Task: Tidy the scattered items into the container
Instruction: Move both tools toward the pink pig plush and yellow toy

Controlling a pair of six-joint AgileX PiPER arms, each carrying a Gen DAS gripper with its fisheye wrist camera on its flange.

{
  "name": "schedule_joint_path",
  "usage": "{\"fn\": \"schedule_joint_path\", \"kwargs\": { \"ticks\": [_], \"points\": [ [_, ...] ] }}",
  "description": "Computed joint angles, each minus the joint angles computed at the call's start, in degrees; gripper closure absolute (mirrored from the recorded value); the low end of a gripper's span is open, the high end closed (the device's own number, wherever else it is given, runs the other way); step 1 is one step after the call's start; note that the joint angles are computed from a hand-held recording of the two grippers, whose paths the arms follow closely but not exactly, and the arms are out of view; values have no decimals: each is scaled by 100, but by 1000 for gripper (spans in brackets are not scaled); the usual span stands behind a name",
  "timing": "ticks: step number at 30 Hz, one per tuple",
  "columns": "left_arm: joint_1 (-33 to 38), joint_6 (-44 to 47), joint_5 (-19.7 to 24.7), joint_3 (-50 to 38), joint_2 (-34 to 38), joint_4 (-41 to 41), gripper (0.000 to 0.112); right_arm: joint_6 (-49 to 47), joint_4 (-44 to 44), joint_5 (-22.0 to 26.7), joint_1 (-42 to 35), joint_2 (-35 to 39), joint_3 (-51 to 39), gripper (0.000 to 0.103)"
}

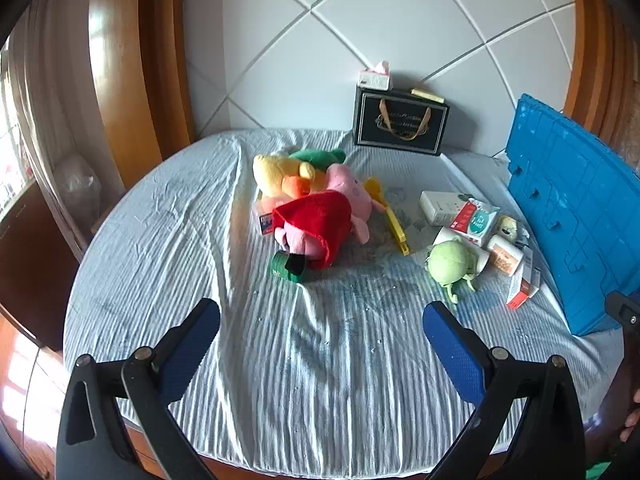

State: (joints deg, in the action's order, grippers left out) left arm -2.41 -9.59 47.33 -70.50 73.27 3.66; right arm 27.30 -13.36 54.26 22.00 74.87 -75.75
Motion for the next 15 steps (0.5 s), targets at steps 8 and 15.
{"fn": "schedule_joint_path", "kwargs": {
  "ticks": [8, 15],
  "points": [
    [279, -356, 162, -1259, 1945, 298, 9, -1672, 1588, -461, -904, 2147, -1113, 0],
    [389, -633, 505, -2404, 2948, 310, 9, -2316, 1996, 336, -786, 3748, -3213, 0]
  ]
}}
